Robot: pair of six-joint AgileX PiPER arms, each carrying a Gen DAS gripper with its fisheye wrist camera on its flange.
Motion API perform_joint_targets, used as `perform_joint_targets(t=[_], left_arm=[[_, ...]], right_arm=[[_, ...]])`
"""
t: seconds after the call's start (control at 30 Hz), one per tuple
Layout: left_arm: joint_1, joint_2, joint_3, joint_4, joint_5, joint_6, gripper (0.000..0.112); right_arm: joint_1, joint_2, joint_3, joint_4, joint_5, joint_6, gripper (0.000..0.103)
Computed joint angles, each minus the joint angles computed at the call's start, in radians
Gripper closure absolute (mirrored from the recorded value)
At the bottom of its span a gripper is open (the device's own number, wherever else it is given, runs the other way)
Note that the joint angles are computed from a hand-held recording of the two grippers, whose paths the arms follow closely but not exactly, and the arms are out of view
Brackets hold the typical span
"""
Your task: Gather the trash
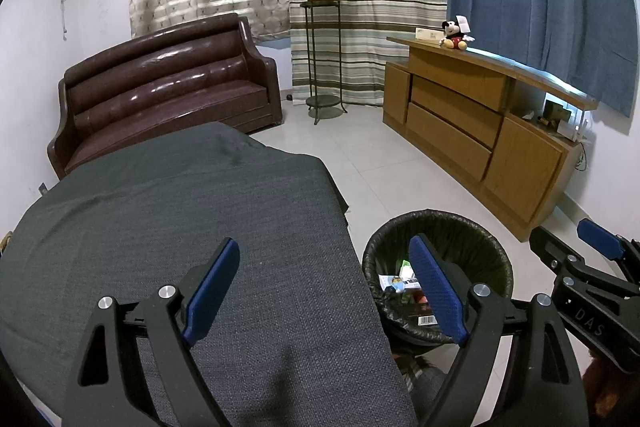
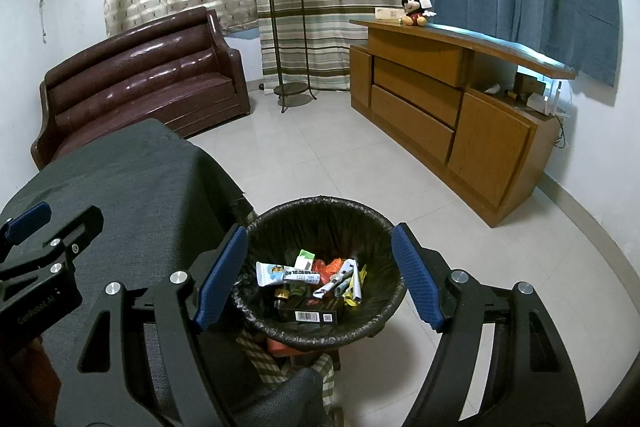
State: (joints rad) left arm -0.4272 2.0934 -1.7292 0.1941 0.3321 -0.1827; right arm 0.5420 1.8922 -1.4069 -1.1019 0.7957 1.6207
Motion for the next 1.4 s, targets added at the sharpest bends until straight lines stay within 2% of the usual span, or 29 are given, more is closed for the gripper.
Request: perform_joint_targets(t=[0.27, 0.6, 0.9, 1.1, 1.33, 1.4], left_arm=[[0.001, -0.002, 0.005, -0.005, -0.004, 0.003, 0.028], [-0.016, -0.007, 0.040, 0.070, -0.047, -0.075, 0.028], [-0.022, -0.012, 0.046, 0.090, -0.052, -0.094, 0.028], [-0.022, -0.009, 0.032, 0.058, -0.043, -0.074, 0.028], [-0.014, 0.005, -0.010, -0.056, 0.001, 0.013, 0.028], [-0.020, 0.003, -0.010, -0.017, -0.002, -0.021, 0.028]], right_arm=[[0.000, 0.000, -0.002, 0.003, 0.001, -0.004, 0.030], [-0.001, 0.001, -0.006, 0.006, 0.002, -0.008, 0.030], [0.000, 0.001, -0.006, 0.008, 0.002, -0.009, 0.030], [0.004, -0.002, -0.001, 0.010, 0.003, -0.007, 0.030], [0.004, 0.001, -0.007, 0.012, 0.004, -0.011, 0.030], [0.003, 0.001, -0.008, 0.014, 0.005, -0.014, 0.030]])
